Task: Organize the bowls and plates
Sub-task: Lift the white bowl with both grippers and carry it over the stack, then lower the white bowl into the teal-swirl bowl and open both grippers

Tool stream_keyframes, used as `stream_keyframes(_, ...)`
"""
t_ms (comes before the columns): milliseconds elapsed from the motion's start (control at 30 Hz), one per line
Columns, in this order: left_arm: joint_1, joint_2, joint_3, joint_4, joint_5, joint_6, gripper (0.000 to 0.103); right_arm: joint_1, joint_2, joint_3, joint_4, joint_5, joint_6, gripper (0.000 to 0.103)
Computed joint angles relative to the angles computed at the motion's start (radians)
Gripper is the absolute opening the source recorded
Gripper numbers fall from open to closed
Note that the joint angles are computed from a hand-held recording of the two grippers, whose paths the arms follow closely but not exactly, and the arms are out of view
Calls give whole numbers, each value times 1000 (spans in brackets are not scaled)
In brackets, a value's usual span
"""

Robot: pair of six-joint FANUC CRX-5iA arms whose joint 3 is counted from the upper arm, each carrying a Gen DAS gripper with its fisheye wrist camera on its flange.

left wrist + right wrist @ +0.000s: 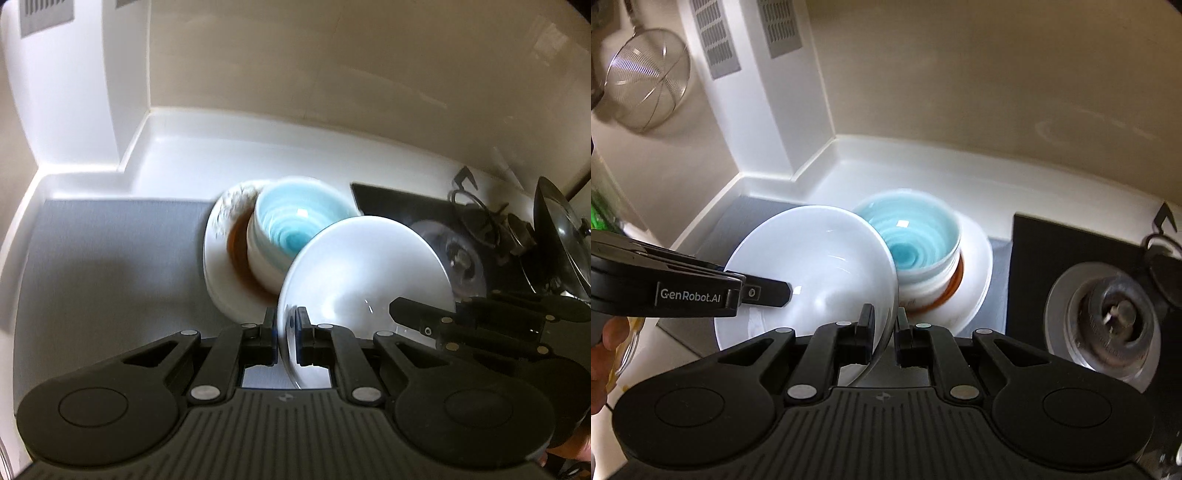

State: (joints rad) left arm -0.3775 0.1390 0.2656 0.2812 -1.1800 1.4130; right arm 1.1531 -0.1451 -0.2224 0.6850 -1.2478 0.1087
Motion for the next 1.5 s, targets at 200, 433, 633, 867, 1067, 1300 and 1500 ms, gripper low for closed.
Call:
stream_keyframes(200,-20,101,146,-23,-25,32,9,-85,13,29,3,27,77,11)
stream_keyframes(433,-51,245,350,-76,-81,80,9,-195,41,70,-38,77,178,11)
stream_keyframes(633,-60,355,490,-109,-165,117,9,-276,83,107,-121,116,256,11)
stream_keyframes(867,-61,425,562,-117,-224,131,10,-323,118,124,-193,139,301,11)
stream_keyframes(1067,-65,441,575,-123,-232,129,10,-341,128,123,-207,152,315,11)
stream_keyframes(1300,-71,437,568,-133,-231,124,8,-341,124,114,-195,162,297,10)
stream_keyframes(1500,-69,446,574,-129,-239,130,8,-332,110,84,-167,177,269,10)
